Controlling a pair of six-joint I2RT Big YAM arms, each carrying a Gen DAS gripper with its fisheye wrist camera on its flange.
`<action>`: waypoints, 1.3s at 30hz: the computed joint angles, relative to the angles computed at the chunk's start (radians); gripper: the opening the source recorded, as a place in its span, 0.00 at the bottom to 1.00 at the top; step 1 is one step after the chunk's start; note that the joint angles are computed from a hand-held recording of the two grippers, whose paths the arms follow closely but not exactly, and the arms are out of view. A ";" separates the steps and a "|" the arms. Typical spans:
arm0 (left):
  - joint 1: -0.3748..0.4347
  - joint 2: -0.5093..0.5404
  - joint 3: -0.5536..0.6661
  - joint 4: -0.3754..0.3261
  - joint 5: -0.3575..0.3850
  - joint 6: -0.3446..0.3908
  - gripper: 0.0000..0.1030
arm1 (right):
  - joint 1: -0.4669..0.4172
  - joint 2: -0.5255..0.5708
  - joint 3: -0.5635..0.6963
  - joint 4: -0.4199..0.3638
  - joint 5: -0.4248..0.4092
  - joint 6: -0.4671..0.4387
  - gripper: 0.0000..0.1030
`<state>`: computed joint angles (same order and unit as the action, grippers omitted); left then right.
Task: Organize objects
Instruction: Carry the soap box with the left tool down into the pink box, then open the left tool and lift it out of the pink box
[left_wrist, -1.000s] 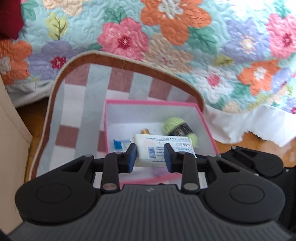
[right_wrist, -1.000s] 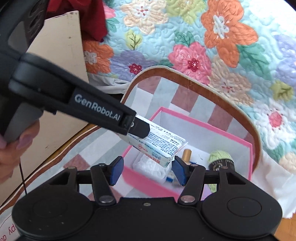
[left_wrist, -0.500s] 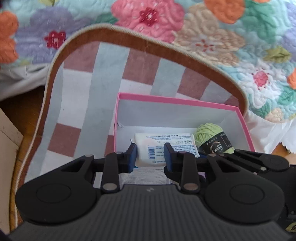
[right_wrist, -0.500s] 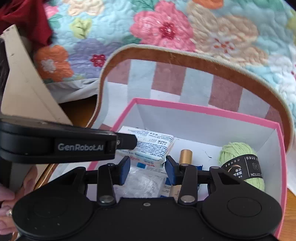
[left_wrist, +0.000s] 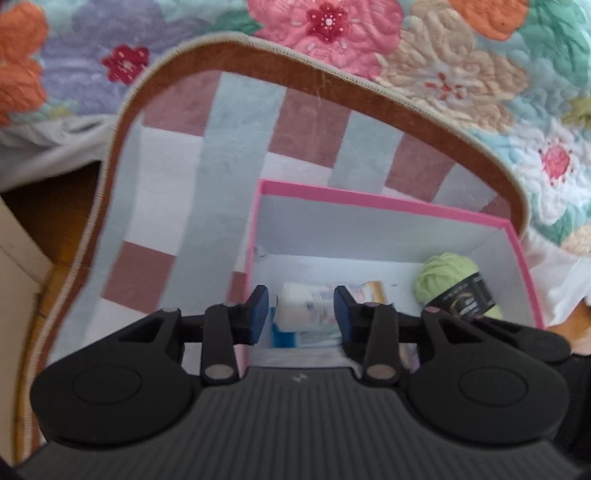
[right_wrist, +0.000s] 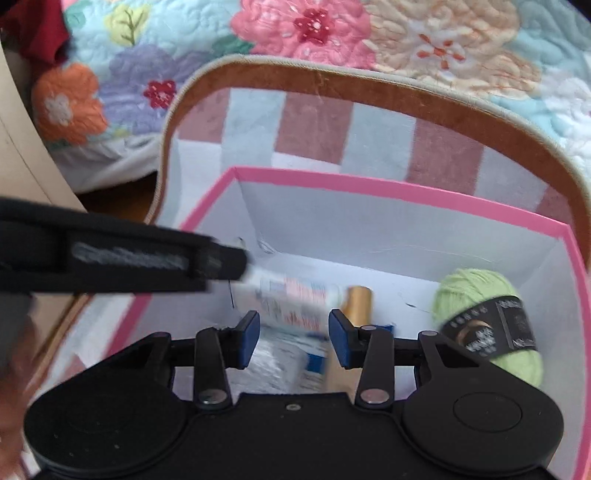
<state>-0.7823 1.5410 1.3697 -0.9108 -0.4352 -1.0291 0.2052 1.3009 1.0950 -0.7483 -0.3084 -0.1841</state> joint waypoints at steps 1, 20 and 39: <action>-0.005 -0.006 0.002 -0.012 0.002 0.012 0.37 | -0.009 -0.006 -0.003 -0.007 -0.008 -0.003 0.45; -0.197 -0.090 0.252 -0.488 0.065 0.072 0.50 | -0.219 -0.266 0.126 -0.528 -0.194 -0.310 0.46; -0.293 -0.094 0.215 -0.406 0.116 0.019 0.86 | -0.420 -0.424 0.026 -0.770 -0.311 -0.637 0.70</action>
